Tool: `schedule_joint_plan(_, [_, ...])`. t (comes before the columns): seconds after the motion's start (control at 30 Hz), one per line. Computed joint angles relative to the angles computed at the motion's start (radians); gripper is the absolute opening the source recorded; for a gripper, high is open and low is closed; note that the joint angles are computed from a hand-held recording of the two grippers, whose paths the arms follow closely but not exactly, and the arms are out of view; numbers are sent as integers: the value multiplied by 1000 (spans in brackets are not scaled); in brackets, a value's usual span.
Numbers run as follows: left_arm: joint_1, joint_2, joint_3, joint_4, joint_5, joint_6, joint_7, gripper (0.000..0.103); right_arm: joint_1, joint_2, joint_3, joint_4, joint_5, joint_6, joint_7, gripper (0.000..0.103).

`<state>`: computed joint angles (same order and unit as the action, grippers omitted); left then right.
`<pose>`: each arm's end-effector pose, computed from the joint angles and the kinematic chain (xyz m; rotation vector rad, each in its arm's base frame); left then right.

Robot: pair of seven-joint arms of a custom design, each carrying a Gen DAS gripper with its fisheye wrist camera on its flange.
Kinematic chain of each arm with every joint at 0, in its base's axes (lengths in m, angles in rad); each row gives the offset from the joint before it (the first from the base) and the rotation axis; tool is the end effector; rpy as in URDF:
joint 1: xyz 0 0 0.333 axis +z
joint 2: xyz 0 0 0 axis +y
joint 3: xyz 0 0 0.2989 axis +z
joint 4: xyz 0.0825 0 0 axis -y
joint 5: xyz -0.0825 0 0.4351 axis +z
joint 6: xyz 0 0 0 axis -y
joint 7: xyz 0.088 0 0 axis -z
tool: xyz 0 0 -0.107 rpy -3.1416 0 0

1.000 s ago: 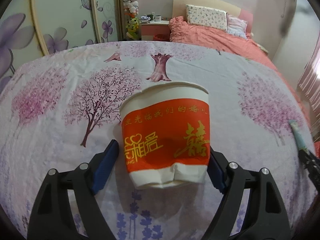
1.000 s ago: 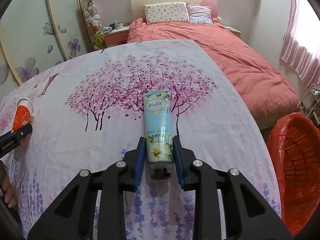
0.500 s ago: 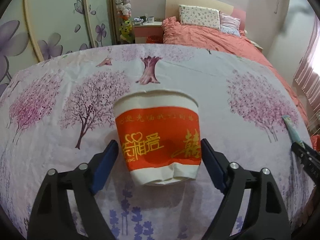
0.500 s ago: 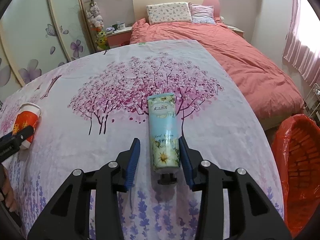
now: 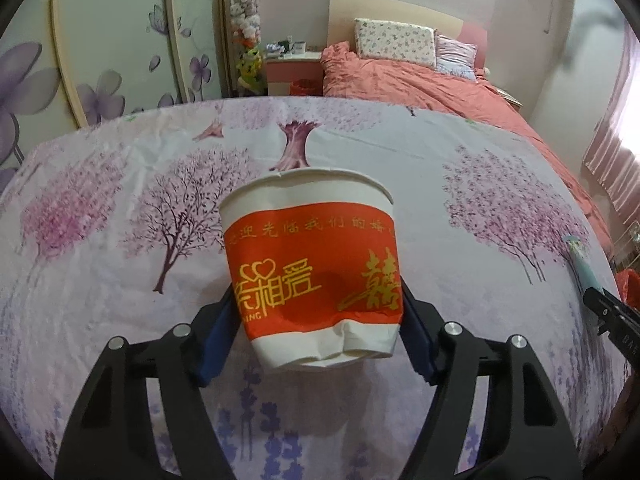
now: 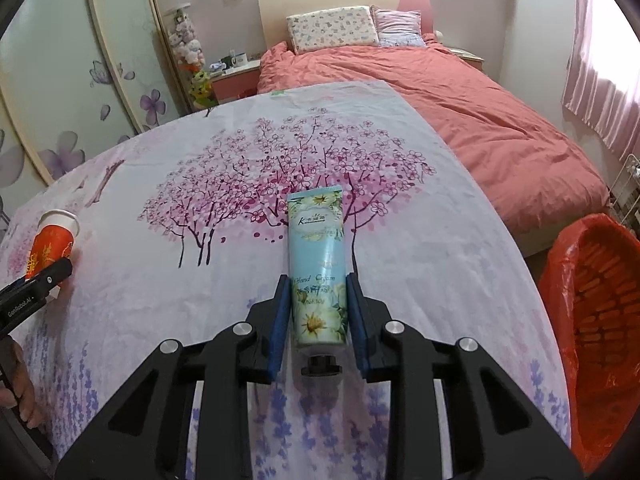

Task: Collect trash
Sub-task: 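Carry the cup and teal tube over the orange basket and open both tools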

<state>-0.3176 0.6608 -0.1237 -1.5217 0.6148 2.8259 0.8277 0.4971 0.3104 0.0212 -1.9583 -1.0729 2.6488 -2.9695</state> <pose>0.7023 -0.3444 0.3009 -1.6851 1.9990 -0.7673 0.5693 0.3514 0.2987 -1.4482 2.0686 -0.6647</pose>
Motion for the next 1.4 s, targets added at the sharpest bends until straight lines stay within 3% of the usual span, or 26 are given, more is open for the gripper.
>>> schedule_joint_plan(0.57, [-25,-144,-28,-136,50,95,-10,70,-12,-212,54,-174,-220,-50,223,28])
schedule_joint_plan(1.03, [-32,-157,-155,-145,-42,164,157,70,-89,-431,140,-382,-308,-134,408,28])
schedule_joint_plan(1.4, [-68,-52,-297,-36,-161,141,390,70,-136,-605,183,-566,-309,-201,531,28])
